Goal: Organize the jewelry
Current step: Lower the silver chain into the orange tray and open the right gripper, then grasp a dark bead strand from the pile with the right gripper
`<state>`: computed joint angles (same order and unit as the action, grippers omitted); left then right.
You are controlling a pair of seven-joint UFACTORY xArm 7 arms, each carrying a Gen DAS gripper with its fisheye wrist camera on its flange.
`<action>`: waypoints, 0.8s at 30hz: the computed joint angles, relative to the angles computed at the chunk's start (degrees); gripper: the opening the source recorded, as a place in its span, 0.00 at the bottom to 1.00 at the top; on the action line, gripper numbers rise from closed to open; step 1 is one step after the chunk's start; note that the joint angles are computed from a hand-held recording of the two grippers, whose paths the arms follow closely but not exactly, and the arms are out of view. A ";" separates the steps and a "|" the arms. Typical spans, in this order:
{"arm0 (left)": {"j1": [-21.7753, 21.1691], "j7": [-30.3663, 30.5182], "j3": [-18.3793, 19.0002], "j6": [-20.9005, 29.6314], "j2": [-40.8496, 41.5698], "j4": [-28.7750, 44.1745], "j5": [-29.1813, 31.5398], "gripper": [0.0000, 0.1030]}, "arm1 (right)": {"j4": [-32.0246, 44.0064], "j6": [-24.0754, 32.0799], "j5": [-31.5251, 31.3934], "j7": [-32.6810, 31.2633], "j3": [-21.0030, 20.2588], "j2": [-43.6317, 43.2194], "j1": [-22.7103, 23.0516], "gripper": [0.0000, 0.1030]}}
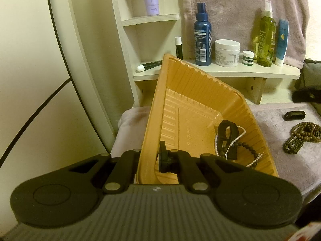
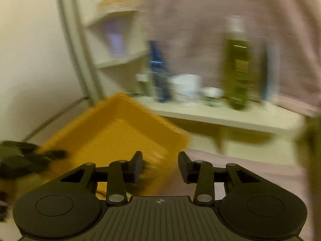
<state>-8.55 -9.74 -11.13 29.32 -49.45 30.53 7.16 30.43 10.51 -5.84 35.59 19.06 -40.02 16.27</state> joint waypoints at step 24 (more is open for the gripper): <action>0.29 0.04 -0.51 0.94 0.03 0.57 1.10 0.04 | -13.26 20.93 -7.67 -2.40 1.19 -17.38 0.09 0.40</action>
<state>-8.26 -9.70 -11.64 30.25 -49.43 31.10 8.26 17.17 31.44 -13.51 33.19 20.25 -57.40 16.36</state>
